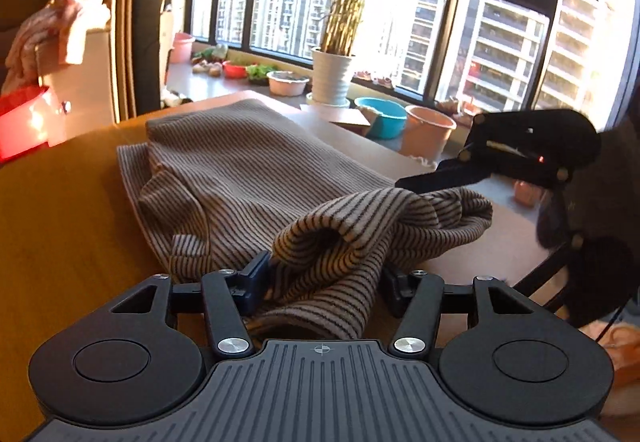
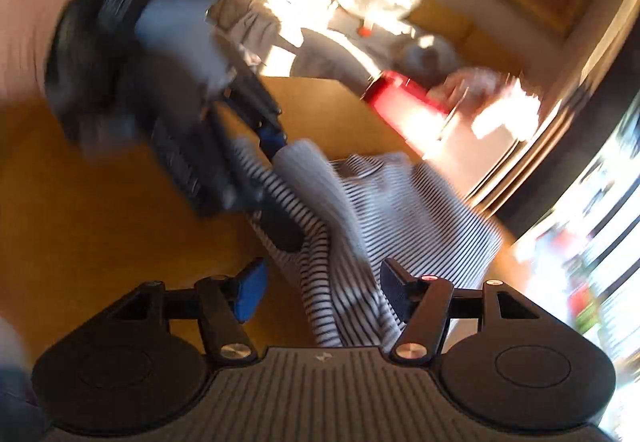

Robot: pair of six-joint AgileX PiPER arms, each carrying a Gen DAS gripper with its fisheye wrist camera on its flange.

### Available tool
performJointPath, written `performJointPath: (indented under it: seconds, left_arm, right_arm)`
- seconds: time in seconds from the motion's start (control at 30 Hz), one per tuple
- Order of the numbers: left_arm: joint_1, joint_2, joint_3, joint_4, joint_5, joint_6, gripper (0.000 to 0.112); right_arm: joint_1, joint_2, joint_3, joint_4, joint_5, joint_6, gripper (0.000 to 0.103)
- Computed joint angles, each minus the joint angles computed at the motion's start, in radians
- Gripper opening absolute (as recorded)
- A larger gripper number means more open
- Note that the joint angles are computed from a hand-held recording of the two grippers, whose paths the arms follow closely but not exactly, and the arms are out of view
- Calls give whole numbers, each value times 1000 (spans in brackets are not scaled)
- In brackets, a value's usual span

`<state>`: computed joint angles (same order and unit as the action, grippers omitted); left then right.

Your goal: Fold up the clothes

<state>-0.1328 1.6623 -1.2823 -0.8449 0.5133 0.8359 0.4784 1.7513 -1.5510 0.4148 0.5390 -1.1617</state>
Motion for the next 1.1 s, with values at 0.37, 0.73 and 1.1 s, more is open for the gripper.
performJointPath:
  seconds: [0.37,0.73,1.1]
  left_arm:
    - [42,-14,5,-70,50,-9,66]
    - [116,-51,-54,-49,18,-87,63]
    - [90,152,-221,-9,92,-182,39]
  right_arm:
    - [67,54,-42,-217,-50,234,34]
    - [42,73,-115,-154,68,259,26]
    - [-62,-59,-240,-31,447,182,23]
